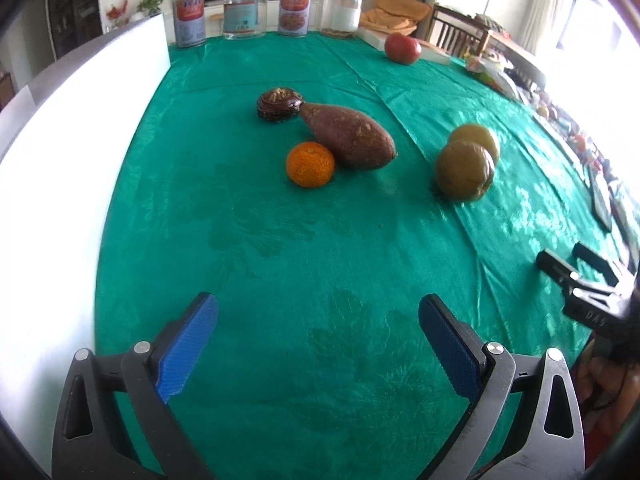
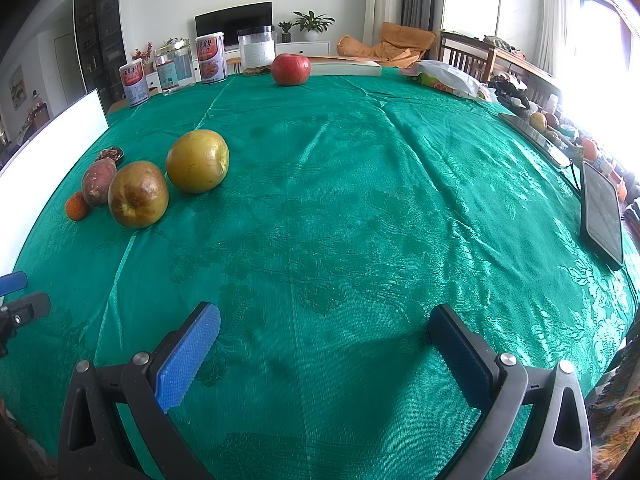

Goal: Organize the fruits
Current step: 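Grasp the tangerine with the left tool while the right tool grasps the sweet potato, then carry the tangerine and sweet potato into the white box and open both tools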

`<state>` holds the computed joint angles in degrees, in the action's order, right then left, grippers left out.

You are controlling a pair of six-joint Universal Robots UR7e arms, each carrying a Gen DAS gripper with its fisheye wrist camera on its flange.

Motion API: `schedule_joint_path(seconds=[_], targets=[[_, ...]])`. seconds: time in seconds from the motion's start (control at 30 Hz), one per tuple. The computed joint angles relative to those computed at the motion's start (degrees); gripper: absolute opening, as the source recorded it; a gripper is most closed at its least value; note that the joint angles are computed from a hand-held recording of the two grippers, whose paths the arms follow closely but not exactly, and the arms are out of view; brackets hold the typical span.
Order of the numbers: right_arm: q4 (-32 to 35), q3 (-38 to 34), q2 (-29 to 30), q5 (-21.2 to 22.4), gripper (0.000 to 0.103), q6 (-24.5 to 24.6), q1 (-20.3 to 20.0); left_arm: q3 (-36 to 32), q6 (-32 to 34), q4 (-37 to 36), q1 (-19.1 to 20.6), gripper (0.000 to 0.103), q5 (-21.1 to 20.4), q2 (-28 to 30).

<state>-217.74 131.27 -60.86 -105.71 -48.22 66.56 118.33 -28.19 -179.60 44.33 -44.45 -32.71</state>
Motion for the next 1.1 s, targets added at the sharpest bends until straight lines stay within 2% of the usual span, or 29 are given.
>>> schedule_joint_path(seconds=[0.1, 0.17, 0.23, 0.3, 0.4, 0.43, 0.47, 0.67, 0.73, 0.77, 0.8, 0.83, 0.9, 1.0, 1.1], targets=[[-0.1, 0.1, 0.0, 0.1, 0.103, 0.0, -0.1, -2.5, 0.8, 1.4, 0.7, 0.098, 2.3, -0.1], [-0.1, 0.2, 0.0, 0.1, 0.103, -0.1, -0.1, -5.3, 2.8, 3.9, 1.4, 0.085, 3.5, 0.9], [-0.1, 0.1, 0.0, 0.1, 0.103, -0.1, 0.0, -8.5, 5.2, 6.5, 2.5, 0.078, 3.5, 2.2], [-0.1, 0.1, 0.0, 0.1, 0.103, -0.1, 0.0, -10.8, 6.5, 7.7, 3.2, 0.077, 4.3, 3.5], [0.0, 0.1, -0.1, 0.0, 0.103, 0.0, 0.1, -12.1, 9.4, 5.0, 3.7, 0.07, 4.3, 4.8], [0.0, 0.1, -0.1, 0.0, 0.103, 0.0, 0.1, -12.3, 10.3, 4.4, 3.7, 0.055, 4.5, 5.1], [0.1, 0.0, 0.0, 0.0, 0.103, 0.1, 0.1, -12.4, 11.1, 3.9, 3.8, 0.026, 4.3, 5.2], [0.6, -0.2, 0.0, -0.2, 0.103, 0.7, 0.2, -8.0, 10.2, -0.2, 2.4, 0.024, 4.0, 3.5], [7.1, -1.1, -2.2, -1.6, 0.103, 2.7, 1.0, -5.1, 7.7, -0.9, 1.5, 0.024, 3.3, 1.8], [12.7, -1.5, -4.4, -1.3, 0.102, 6.0, 1.1, -3.6, 6.3, -1.1, 1.0, 0.024, 2.7, 0.8], [18.5, -2.1, -6.8, 0.3, 0.099, 9.8, 1.5, -2.2, 5.1, -1.0, 0.4, 0.024, 2.4, -0.1], [23.1, -2.8, -8.6, 2.1, 0.092, 12.3, 2.2, -0.7, 4.1, -1.3, -0.3, 0.024, 2.4, -0.9], [28.9, -5.4, -9.2, 1.7, 0.09, 13.2, 6.5, 1.8, 2.5, -1.7, -1.9, 0.024, 2.6, -2.5], [40.0, -12.8, -5.1, -1.4, 0.09, 12.3, 14.7, 4.8, 0.7, -2.9, -4.0, 0.024, 2.5, -5.0], [54.2, -23.0, 2.2, -4.6, 0.084, 15.2, 19.9, 7.2, -1.6, -3.6, -5.8, 0.024, 2.9, -7.9]])
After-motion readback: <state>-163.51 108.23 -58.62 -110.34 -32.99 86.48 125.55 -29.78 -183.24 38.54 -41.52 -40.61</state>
